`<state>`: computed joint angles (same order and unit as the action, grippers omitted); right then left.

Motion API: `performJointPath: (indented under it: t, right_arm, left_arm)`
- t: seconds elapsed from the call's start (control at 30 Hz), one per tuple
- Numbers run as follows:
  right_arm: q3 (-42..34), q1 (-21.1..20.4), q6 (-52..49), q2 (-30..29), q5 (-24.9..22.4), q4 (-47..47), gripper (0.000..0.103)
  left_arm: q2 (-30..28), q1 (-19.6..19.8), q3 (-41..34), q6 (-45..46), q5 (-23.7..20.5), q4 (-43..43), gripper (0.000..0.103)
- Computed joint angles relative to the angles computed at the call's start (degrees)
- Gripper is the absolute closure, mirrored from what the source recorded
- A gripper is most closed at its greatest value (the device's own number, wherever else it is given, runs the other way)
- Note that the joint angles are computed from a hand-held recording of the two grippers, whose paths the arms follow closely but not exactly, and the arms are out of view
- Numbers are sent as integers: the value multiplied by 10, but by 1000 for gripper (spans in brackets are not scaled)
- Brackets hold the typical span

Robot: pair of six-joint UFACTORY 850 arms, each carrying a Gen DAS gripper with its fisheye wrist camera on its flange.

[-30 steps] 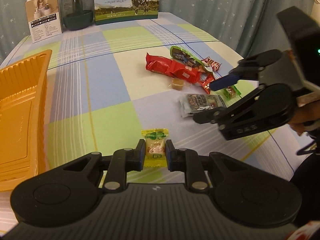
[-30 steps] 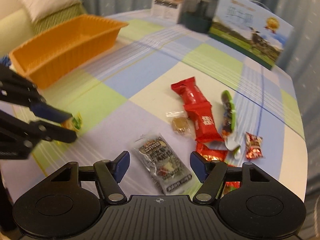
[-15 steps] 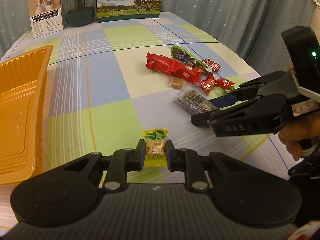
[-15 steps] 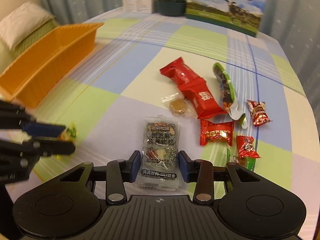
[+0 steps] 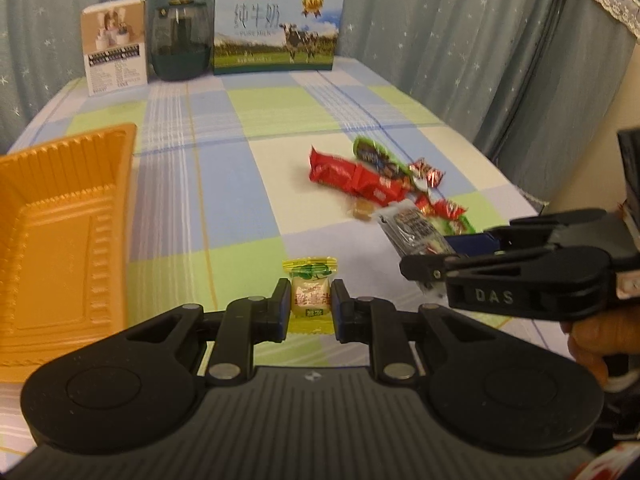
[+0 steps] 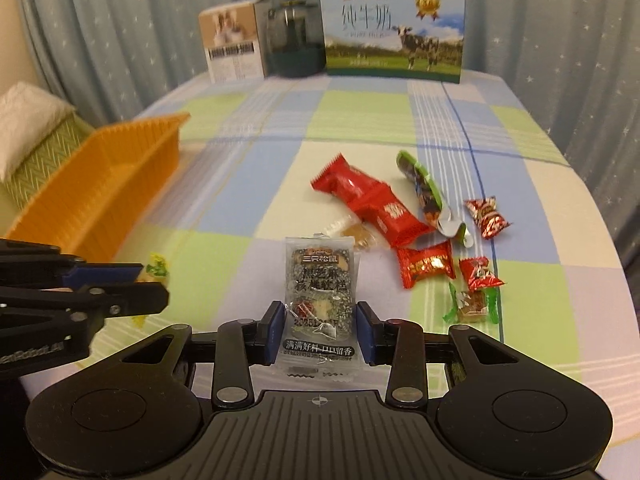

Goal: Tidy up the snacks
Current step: 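Carry the yellow-green candy toward the orange tray while the right gripper grasps the clear nut packet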

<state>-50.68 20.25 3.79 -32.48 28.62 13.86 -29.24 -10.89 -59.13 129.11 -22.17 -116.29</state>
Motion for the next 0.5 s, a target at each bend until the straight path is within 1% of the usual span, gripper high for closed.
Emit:
performJointPath:
  t: [0.13, 0.23, 0.4, 0.5]
  right_arm:
    - [2, 22, 1, 22, 6, 11, 65]
    - [-12, 39, 11, 28, 5, 4, 65]
    - [-53, 66, 30, 18, -6, -10, 65]
    - [-84, 81, 38, 2, -18, -18, 65]
  left_arm:
    - [22, 14, 5, 4, 4, -4, 85]
    - [39, 31, 8, 12, 9, -11, 85]
    - [54, 66, 2, 9, 25, -5, 85]
    - [52, 87, -8, 4, 36, 2, 85]
